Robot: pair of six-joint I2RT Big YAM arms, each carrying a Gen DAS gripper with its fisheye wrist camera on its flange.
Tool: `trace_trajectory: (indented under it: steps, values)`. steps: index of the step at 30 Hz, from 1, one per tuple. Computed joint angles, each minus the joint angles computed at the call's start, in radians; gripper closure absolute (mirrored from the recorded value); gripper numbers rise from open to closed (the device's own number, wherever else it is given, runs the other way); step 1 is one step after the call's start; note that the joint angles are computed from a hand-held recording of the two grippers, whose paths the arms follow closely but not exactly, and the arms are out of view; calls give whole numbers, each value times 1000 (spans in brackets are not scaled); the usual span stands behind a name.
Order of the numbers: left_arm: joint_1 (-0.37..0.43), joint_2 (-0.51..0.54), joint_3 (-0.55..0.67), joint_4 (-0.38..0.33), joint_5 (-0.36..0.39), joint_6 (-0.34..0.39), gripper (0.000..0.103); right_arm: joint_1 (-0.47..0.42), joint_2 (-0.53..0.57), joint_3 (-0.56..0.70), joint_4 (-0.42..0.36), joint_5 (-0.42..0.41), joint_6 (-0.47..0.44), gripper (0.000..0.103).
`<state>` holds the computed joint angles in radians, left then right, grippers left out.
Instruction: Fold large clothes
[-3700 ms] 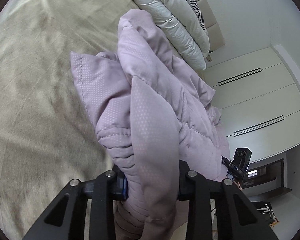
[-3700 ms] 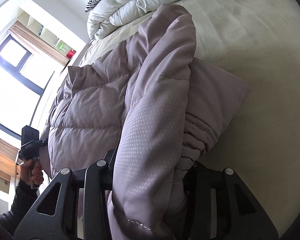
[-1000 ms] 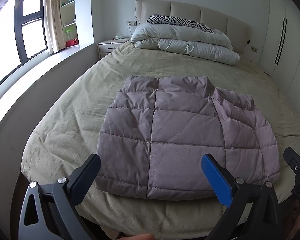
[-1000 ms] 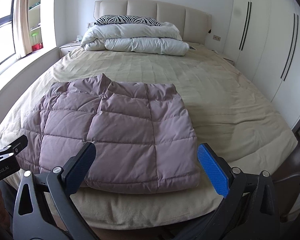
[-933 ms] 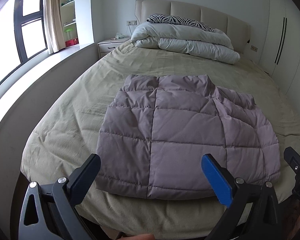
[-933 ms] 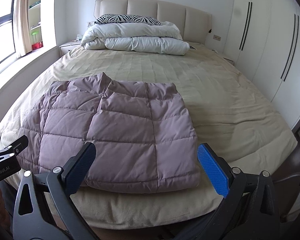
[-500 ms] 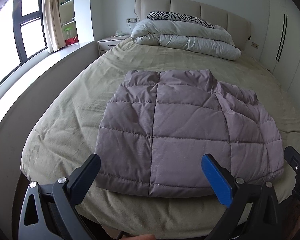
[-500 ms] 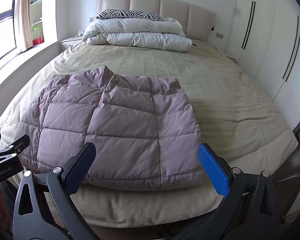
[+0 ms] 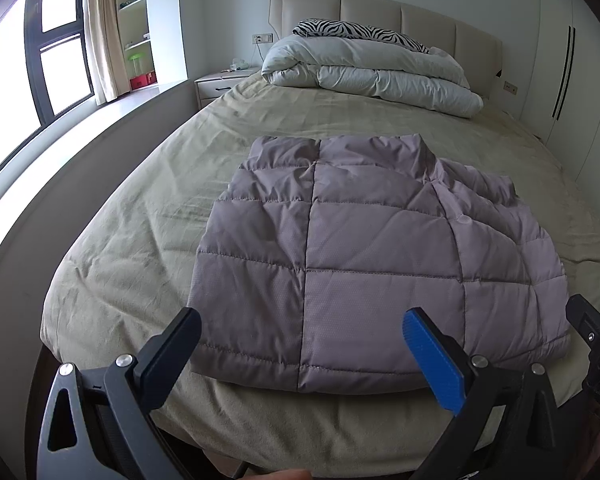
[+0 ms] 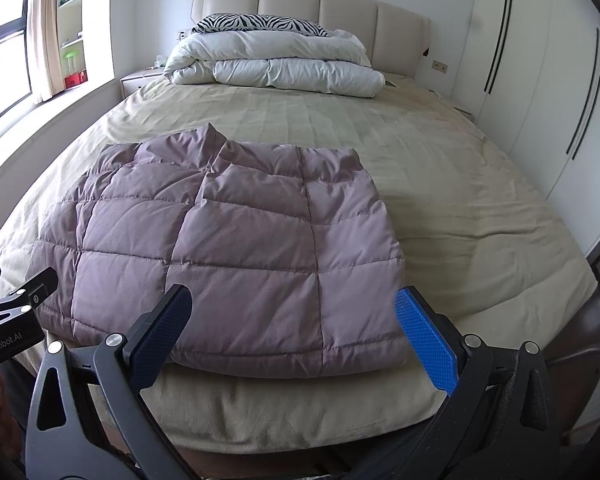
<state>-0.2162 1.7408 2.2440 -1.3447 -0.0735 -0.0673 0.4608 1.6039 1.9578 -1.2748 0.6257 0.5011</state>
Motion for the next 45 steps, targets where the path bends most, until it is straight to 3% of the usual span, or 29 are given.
trace_trajectory:
  steps: [45]
  values:
    - [3,-4,-13,4,2,4,0,3,-1,-14,4,-6,8,0]
